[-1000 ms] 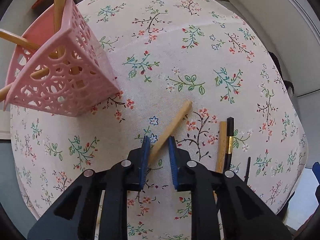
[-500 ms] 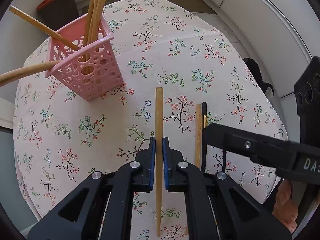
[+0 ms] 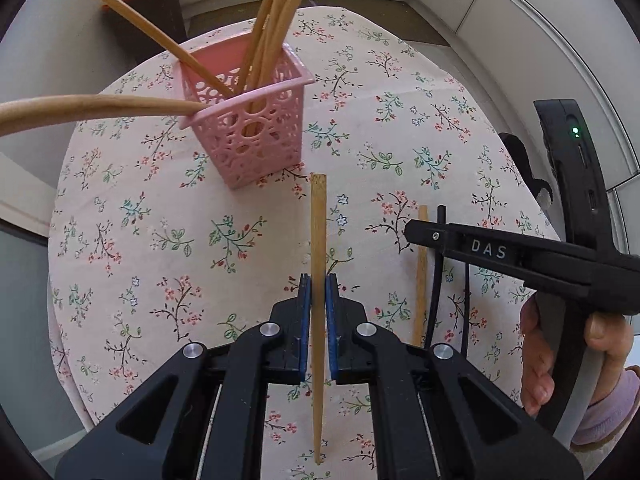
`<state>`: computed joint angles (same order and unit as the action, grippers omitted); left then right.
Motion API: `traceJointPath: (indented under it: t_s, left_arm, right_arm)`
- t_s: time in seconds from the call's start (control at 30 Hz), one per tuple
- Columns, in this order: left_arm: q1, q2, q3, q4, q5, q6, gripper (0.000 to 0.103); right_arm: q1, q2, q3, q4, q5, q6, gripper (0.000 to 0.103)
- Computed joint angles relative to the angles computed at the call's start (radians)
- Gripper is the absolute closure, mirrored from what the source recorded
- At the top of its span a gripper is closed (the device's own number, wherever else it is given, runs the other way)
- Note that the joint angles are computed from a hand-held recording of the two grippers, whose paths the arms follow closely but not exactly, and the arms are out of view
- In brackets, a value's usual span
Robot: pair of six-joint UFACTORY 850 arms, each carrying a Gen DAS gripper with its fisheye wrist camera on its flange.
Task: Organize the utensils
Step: 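Lift and carry the wooden chopstick with the left tool above the cup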
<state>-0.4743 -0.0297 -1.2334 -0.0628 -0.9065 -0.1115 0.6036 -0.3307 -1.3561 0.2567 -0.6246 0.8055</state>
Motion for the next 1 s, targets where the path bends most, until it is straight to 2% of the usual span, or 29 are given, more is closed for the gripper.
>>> traceJointPath:
  t_s: [0.07,0.1,0.2,0.33,0.47,0.73,1.0]
  left_arm:
    - [0.012,0.021,0.011,0.001,0.001,-0.001,0.097]
    - [0.016,0.031,0.015,0.003,0.004,-0.005,0.097]
    - [0.032,0.058,0.023,-0.005,0.015,0.000,0.097]
    - [0.038,0.105,0.034,-0.016,0.036,-0.002,0.097]
    - [0.039,0.146,0.041,-0.019,0.072,-0.018,0.097]
    - [0.012,0.232,0.045,0.017,0.125,-0.068,0.097]
    - [-0.024,0.298,0.046,0.091,0.178,-0.163,0.097]
  right_arm:
    - [0.008,-0.026,-0.040,-0.065,-0.049,0.056,0.086]
    - [0.015,-0.038,-0.060,-0.106,-0.075,0.092,0.093]
    - [0.037,-0.054,-0.093,-0.197,-0.110,0.159,0.095]
    - [0.078,0.007,-0.050,-0.294,-0.021,0.267,0.095]
    - [0.151,0.085,-0.028,-0.518,-0.014,0.402,0.095]
    - [0.260,0.271,0.061,-0.763,-0.008,0.577,0.095]
    - [0.299,0.342,0.035,-0.901,-0.046,0.661,0.095]
